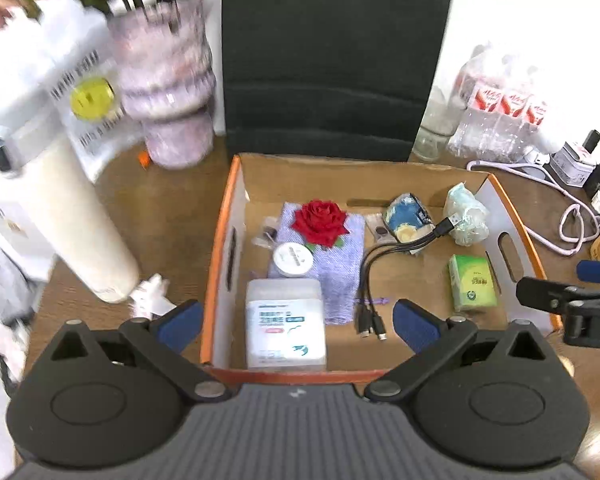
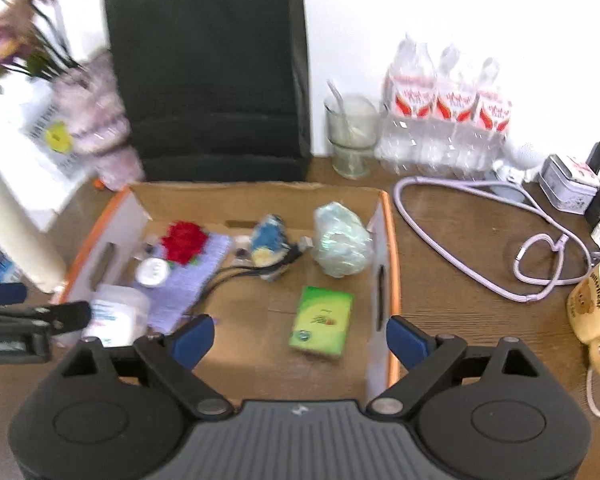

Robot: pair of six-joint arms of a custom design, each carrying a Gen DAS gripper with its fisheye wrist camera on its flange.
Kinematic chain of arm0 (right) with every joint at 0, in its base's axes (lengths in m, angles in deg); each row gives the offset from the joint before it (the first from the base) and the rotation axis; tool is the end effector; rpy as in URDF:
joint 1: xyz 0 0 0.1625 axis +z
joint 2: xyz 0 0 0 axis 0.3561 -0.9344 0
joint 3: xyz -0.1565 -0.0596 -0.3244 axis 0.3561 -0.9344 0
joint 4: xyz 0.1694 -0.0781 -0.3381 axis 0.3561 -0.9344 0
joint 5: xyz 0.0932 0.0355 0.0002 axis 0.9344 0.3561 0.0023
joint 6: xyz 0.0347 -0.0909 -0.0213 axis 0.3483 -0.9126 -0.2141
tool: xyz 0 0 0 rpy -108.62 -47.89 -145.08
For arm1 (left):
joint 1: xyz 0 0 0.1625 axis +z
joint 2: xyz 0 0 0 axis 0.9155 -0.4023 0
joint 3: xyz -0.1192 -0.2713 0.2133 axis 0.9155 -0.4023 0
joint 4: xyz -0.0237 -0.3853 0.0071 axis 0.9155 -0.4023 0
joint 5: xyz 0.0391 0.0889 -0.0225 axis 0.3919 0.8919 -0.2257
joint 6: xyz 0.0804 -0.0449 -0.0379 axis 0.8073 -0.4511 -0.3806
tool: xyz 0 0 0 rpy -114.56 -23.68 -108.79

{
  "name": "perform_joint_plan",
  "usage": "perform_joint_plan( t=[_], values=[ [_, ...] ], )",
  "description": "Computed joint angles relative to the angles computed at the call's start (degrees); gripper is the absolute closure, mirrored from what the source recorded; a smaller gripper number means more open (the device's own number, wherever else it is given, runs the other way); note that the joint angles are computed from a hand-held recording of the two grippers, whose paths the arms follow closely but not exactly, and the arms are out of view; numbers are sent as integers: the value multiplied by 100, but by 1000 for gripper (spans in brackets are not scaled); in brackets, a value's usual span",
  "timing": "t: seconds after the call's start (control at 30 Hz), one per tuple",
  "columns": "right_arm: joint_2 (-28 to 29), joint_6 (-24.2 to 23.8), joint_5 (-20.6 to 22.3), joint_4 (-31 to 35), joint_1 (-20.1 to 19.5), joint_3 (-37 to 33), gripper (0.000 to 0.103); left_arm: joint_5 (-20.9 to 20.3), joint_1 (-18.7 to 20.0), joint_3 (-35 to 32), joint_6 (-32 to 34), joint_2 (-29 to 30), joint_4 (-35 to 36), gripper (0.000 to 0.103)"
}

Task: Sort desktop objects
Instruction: 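Withdraw both open tools from the box back toward the table items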

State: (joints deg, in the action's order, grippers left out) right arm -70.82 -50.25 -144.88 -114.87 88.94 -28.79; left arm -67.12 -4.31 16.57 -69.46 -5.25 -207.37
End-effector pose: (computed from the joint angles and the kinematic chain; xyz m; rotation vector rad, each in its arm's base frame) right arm 0.3467 -0.7683 0.1376 0.3256 -2.3332 0.7994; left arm -0.1731 -0.7610 0.3258 0.4952 2.2883 -0.7590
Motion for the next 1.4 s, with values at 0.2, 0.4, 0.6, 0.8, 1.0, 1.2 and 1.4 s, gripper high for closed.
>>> perform_joint_plan(
  t=[0.2, 0.4, 0.6, 0.8, 1.0, 1.2, 1.4],
  values=[
    [-1115, -726, 557, -3167, 89, 2876, 10, -684, -68, 2363, 1394, -905, -3600, 0],
    [-1372, -1552, 846, -5393, 127, 4255, 7, -938, -94, 3435, 1594, -1263, -5143, 0],
    [-1521, -1744, 1040, -6071, 149, 4895, 7, -855, -185, 4103, 1900, -1564, -5774, 0],
    [-1823, -1410, 834, -6767, 219, 6075, 4, -760, -268, 5425, 1641, -2275, -6114, 0],
    [-2029, -1341, 616, -7583, 300, 7486, 4, -633, -434, 6814, 1573, -3048, -6311, 0],
    [-2162, -1219, 208, -7910, 420, 8486, 4, -254, -615, 7846, 1731, -3537, -6594, 0],
    [-2295, -1232, 370, -8326, 505, 9123, 4, -265, -653, 8387, 1284, -4170, -6155, 0]
  ],
)
